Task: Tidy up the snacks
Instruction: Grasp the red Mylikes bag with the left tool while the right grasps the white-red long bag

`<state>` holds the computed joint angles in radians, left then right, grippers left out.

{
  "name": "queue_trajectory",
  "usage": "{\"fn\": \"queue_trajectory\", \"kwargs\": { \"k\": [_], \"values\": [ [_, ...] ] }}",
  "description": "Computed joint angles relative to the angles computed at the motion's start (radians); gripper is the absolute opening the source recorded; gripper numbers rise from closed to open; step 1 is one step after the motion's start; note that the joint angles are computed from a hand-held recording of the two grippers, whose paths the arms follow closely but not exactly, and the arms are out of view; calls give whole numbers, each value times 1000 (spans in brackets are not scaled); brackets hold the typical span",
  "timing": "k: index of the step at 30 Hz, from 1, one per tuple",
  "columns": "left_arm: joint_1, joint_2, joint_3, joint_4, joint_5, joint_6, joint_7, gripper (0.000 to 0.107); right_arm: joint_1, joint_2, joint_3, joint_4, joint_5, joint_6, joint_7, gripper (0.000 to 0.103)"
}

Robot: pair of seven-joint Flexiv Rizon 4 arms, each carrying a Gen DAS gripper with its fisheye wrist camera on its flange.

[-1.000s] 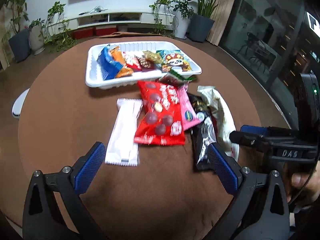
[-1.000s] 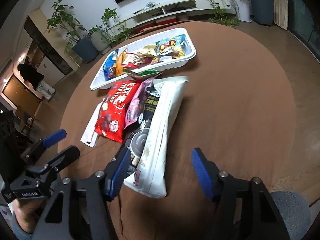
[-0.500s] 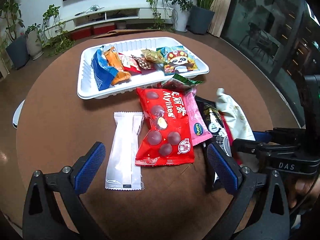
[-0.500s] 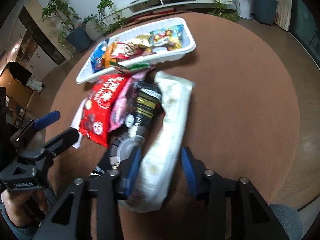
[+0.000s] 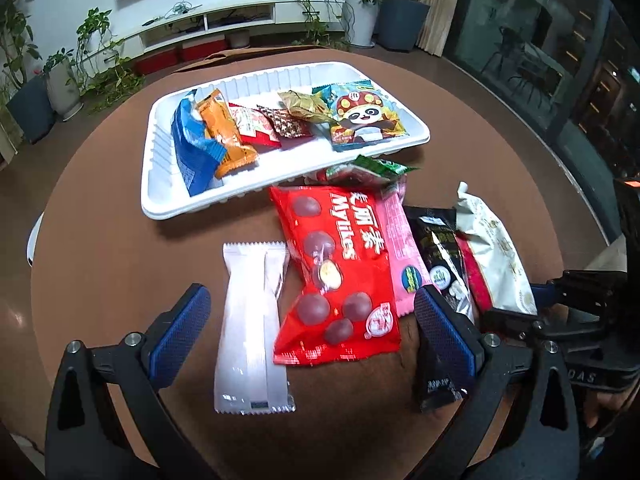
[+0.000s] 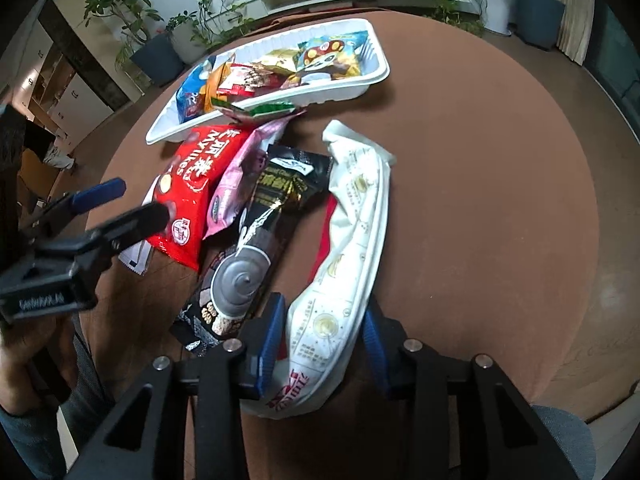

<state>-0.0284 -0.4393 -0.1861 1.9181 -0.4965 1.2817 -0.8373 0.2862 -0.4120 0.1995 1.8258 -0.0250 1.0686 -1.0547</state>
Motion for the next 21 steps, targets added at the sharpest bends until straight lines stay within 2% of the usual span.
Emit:
{"fn": "queue_trajectory", "kwargs": {
  "k": [3,7,10,17,21],
  "values": [
    [-33,-31,48,-61,69,-57,-43,101,1,1,-1,1,-4,-3,-3,41],
    [-49,-63,72,-126,130,-121,-72,80,0,0,0,2,-1,0,-7,41],
    [-61,-87,91,-169,171,-165,-95,73,1,0,0,0,-3,-4,-9,41],
    [-83,-131,113,-246,249,-253,-137,72,7,1,-6,1,-15,-6,-2,41],
    [-82,-145,108,-263,266,-265,-135,71,11,0,-8,0,-23,-7,2,43]
  ]
}}
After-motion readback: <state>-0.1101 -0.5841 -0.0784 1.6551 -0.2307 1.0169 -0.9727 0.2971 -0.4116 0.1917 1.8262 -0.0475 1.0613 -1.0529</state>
